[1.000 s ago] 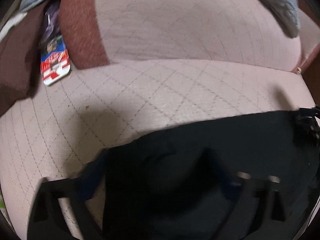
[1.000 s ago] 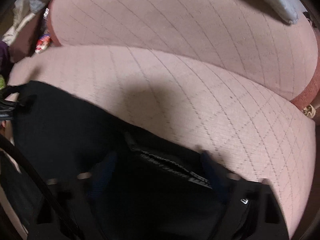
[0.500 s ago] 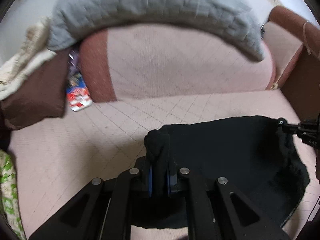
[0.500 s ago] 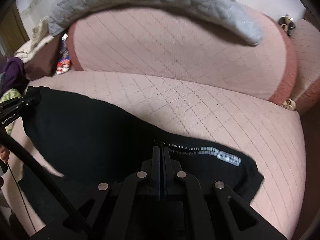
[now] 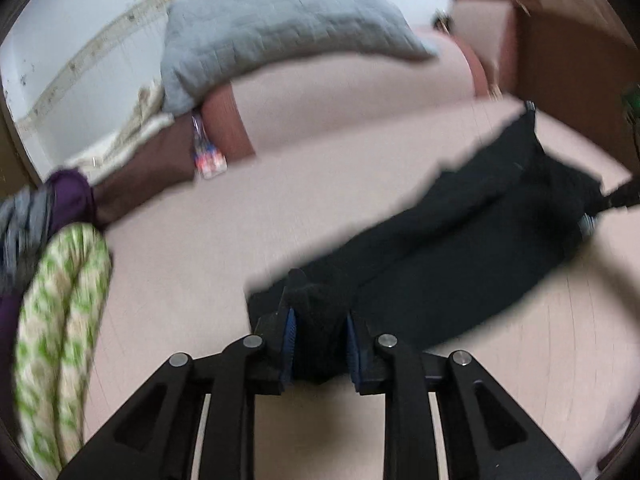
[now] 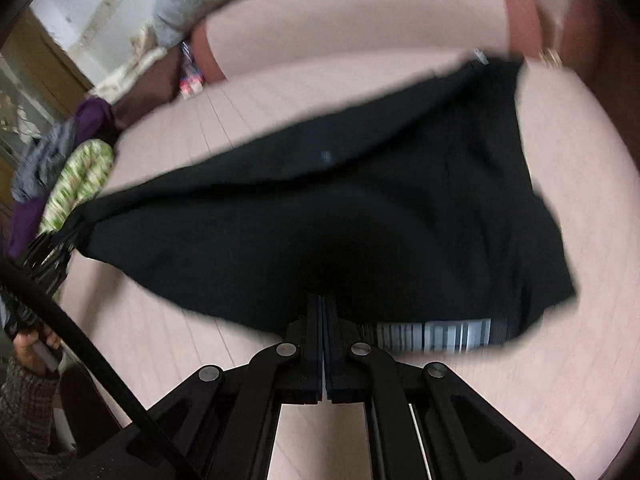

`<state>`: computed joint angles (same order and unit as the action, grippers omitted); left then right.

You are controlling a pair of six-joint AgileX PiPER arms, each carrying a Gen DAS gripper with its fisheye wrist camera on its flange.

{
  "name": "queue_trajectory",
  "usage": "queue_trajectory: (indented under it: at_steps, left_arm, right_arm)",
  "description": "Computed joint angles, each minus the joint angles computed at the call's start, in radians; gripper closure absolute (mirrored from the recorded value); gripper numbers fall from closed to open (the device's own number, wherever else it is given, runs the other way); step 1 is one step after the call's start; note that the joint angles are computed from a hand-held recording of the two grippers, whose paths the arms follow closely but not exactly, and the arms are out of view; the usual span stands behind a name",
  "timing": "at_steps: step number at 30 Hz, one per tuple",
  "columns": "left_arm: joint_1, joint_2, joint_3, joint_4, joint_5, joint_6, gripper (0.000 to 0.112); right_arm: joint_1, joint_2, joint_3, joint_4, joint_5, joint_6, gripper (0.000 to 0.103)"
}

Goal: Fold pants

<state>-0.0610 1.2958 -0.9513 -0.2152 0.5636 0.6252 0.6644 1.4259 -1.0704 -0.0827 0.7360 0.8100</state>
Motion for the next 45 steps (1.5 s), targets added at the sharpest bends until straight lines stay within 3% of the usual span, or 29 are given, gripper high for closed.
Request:
queue_trajectory:
  at_steps: [2,3,5,6,7,8,12,15,18,21,23,24,25,26,27,28,32,37,40,45]
  left_arm:
    - [0.056,-0.082,0.074,-0.076,0.066,0.081,0.090]
    - [0.094,-0.123,0.099,-0.113,0.100,0.113,0.090]
    - [0.168,-0.168,0.119,-0.177,0.151,0.162,0.083]
    - [0.224,-0.174,0.111,-0.228,0.194,0.199,0.073]
    - [0.291,-0.171,0.100,-0.285,0.244,0.234,0.068]
    - [0.324,-0.159,0.088,-0.314,0.270,0.239,0.060]
    - [0.479,-0.005,-0.012,-0.443,0.463,0.193,0.054]
    - [0.499,0.128,-0.057,-0.500,0.533,0.115,0.054]
    - [0.454,0.208,-0.059,-0.516,0.518,0.055,0.054]
    - [0.357,0.218,-0.045,-0.490,0.425,0.007,0.052]
    - [0.305,0.224,-0.053,-0.482,0.403,-0.006,0.052]
    - [0.275,0.234,-0.066,-0.467,0.399,-0.031,0.057]
    - [0.248,0.236,-0.072,-0.441,0.386,-0.058,0.067]
    - [0.218,0.240,-0.084,-0.401,0.373,-0.093,0.095]
    - [0.205,0.251,-0.105,-0.380,0.394,-0.114,0.099]
    - [0.206,0.251,-0.113,-0.375,0.399,-0.127,0.099]
    - [0.231,0.230,-0.164,-0.383,0.432,-0.119,0.100]
    - [0.252,0.279,-0.340,-0.374,0.484,-0.174,0.100]
    - [0.252,0.353,-0.483,-0.362,0.515,-0.197,0.100]
    - [0.239,0.465,-0.564,-0.293,0.489,-0.219,0.100]
  right_arm:
    - [0.055,-0.025,0.054,-0.053,-0.002,0.121,0.101]
    - [0.077,-0.040,0.069,-0.088,0.005,0.185,0.095]
    - [0.090,-0.067,0.078,-0.125,0.005,0.260,0.070]
    - [0.082,-0.080,0.074,-0.138,0.000,0.286,0.043]
    - [0.075,-0.093,0.072,-0.168,-0.009,0.331,0.028]
    - [0.062,-0.104,0.078,-0.194,-0.026,0.365,0.028]
    - [-0.045,-0.105,0.079,-0.146,-0.101,0.353,0.029]
    - [-0.131,-0.045,0.039,-0.082,-0.109,0.280,0.029]
    - [-0.192,0.032,-0.011,-0.064,-0.111,0.248,0.029]
    - [-0.230,0.108,-0.063,-0.078,-0.115,0.251,0.029]
    - [-0.267,0.142,-0.089,-0.069,-0.116,0.251,0.029]
    - [-0.297,0.144,-0.082,-0.042,-0.131,0.231,0.031]
    - [-0.315,0.152,-0.083,-0.022,-0.141,0.224,0.040]
    - [-0.328,0.162,-0.089,-0.008,-0.141,0.220,0.051]
    - [-0.339,0.175,-0.103,0.008,-0.130,0.205,0.086]
    - [-0.351,0.184,-0.115,0.040,-0.117,0.170,0.099]
    - [-0.350,0.128,-0.086,0.025,-0.129,0.154,0.099]
    - [-0.338,-0.008,-0.008,0.035,-0.173,0.160,0.100]
    - [-0.298,-0.103,0.060,-0.013,-0.172,0.248,0.100]
    - [-0.184,-0.254,0.250,-0.088,-0.186,0.432,0.100]
